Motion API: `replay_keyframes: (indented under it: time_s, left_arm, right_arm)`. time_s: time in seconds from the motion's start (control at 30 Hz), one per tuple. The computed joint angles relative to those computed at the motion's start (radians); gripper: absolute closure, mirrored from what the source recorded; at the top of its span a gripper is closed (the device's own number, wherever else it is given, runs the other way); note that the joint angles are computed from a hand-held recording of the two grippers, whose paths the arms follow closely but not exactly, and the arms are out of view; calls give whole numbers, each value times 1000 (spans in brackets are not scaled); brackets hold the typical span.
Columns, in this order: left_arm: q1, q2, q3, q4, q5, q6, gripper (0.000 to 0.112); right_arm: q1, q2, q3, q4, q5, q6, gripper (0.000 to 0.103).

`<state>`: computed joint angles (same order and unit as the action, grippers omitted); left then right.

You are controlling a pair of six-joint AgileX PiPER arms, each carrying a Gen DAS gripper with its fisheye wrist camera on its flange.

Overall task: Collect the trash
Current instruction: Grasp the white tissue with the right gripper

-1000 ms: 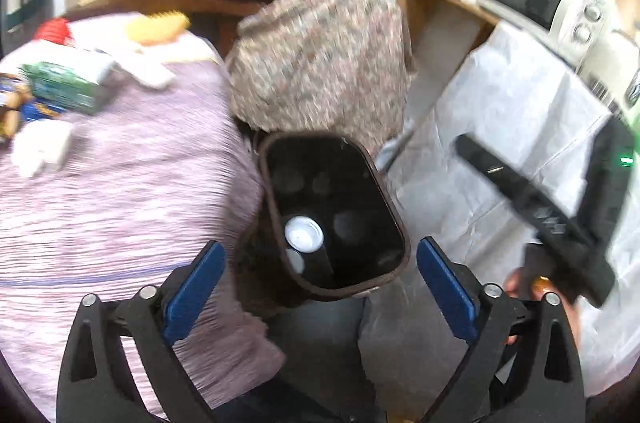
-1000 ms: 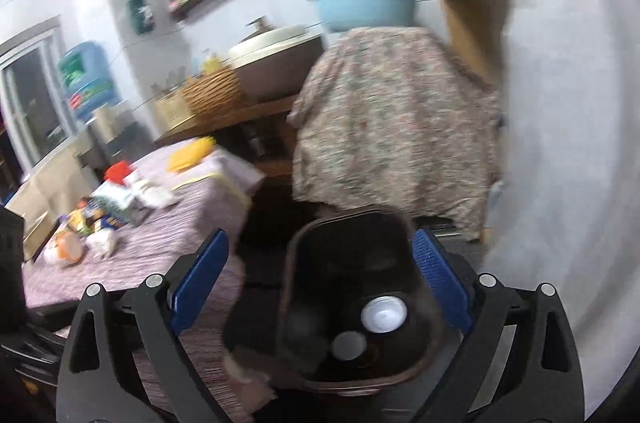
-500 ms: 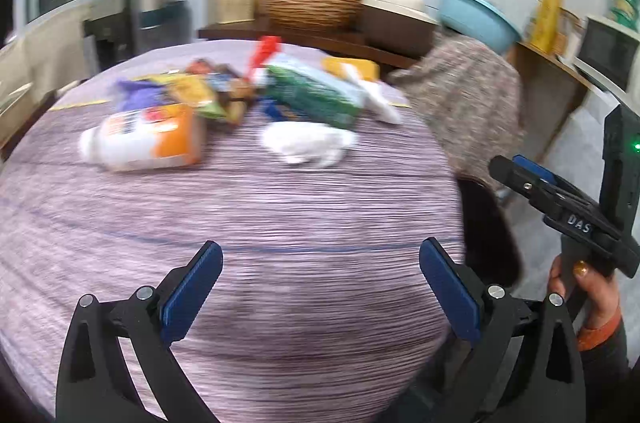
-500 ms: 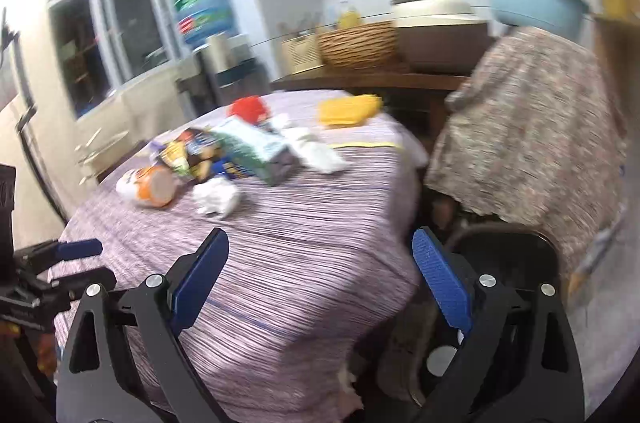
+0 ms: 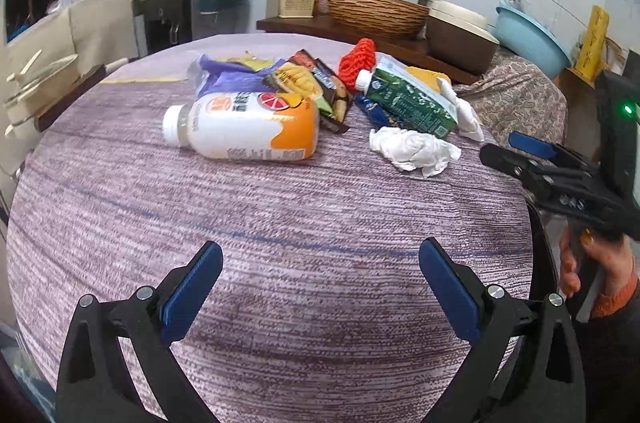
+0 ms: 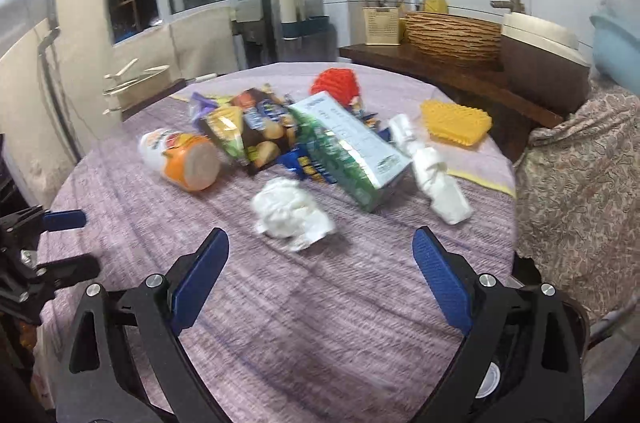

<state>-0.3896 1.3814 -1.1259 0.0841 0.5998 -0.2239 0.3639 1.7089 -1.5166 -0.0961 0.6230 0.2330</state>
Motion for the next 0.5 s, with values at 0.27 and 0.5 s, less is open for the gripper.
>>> replay_keyframes:
  time_s: [0.27,0.5]
  left_arm:
    - [-37,102,-108,-33,21,63,15]
    - [-72,203,-216,-60,68,94,16]
  right_arm:
    - [-111,92,-94,-31,39,-28,11]
    - [-152,240,-275,-5,111,-154,30]
